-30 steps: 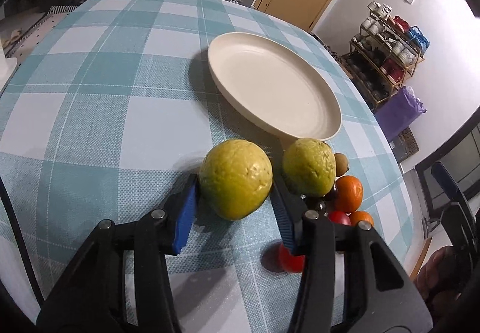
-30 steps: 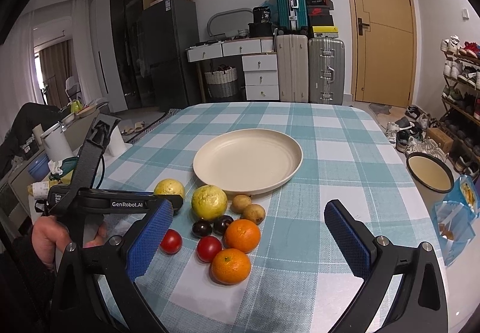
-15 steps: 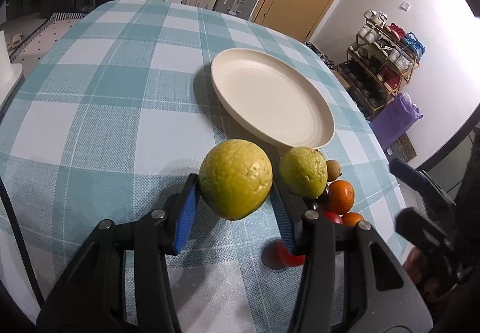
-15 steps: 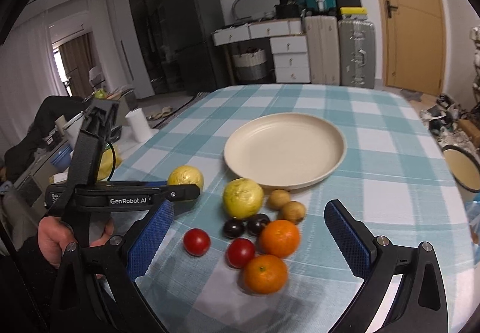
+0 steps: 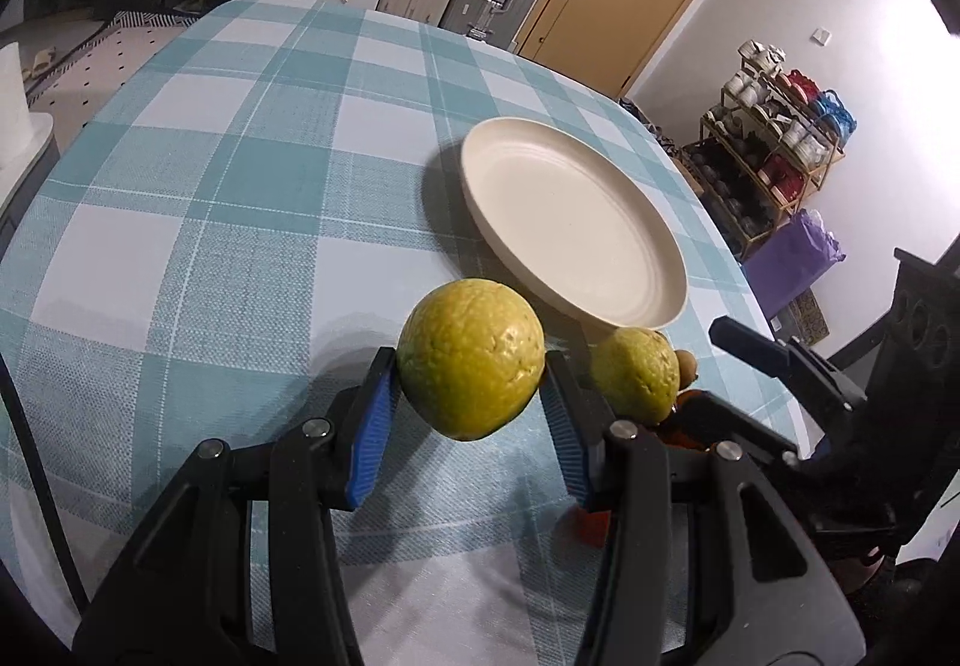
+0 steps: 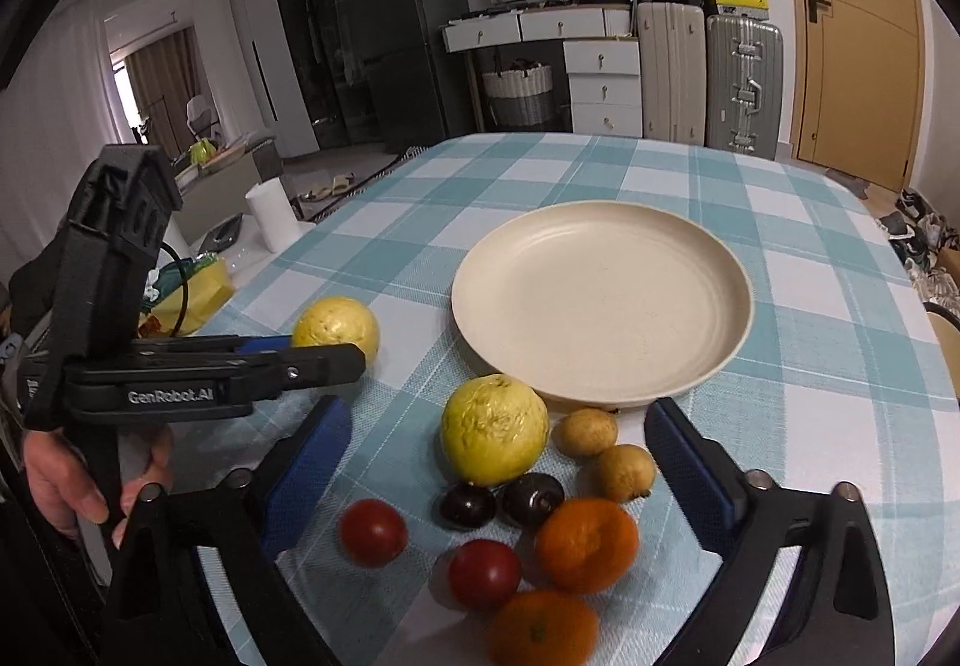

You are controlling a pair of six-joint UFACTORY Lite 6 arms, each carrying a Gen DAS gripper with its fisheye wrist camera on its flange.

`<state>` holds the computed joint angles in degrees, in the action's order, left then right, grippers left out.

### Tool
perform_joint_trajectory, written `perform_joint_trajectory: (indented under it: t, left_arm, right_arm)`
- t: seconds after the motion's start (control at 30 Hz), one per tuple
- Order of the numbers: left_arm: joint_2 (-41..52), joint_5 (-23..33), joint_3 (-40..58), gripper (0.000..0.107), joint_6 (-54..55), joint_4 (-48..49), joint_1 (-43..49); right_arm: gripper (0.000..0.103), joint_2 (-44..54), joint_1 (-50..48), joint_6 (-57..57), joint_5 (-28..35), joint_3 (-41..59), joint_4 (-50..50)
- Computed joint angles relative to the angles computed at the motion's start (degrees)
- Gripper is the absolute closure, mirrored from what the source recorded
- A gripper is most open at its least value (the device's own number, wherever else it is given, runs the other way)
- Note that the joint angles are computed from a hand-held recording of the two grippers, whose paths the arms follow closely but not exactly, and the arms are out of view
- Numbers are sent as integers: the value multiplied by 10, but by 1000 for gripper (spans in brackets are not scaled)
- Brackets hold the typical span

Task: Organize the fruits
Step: 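Lift the citrus with the left tool while the right tool grasps the other citrus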

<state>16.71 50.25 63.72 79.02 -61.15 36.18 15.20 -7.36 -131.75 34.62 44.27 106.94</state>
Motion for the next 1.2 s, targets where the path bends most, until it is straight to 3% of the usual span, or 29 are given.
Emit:
perform_joint_trajectory:
  t: [0.33, 0.43, 0.67, 0.83, 0.97, 1.2]
  left_arm:
    - [38, 4, 35, 62, -6, 3, 8]
    - [39, 3, 41, 62, -8, 5, 6]
    - [49, 6, 54, 62, -15, 5, -3]
    - [59, 5, 62, 62, -23, 11, -8]
    - [66, 4, 71, 62, -30, 12, -13]
    - [75, 1, 92, 62, -51, 17, -28]
  right_arm:
    - [26, 21, 63, -113, -81, 11, 102]
    - [46, 37, 71, -117, -96, 23, 104]
    - [53, 56, 81, -107, -114, 40, 89]
    - [54, 67, 52, -6, -75, 55, -9]
    - [54, 72, 11, 62, 1, 62, -81]
    - [54, 72, -22, 120, 80, 77, -130]
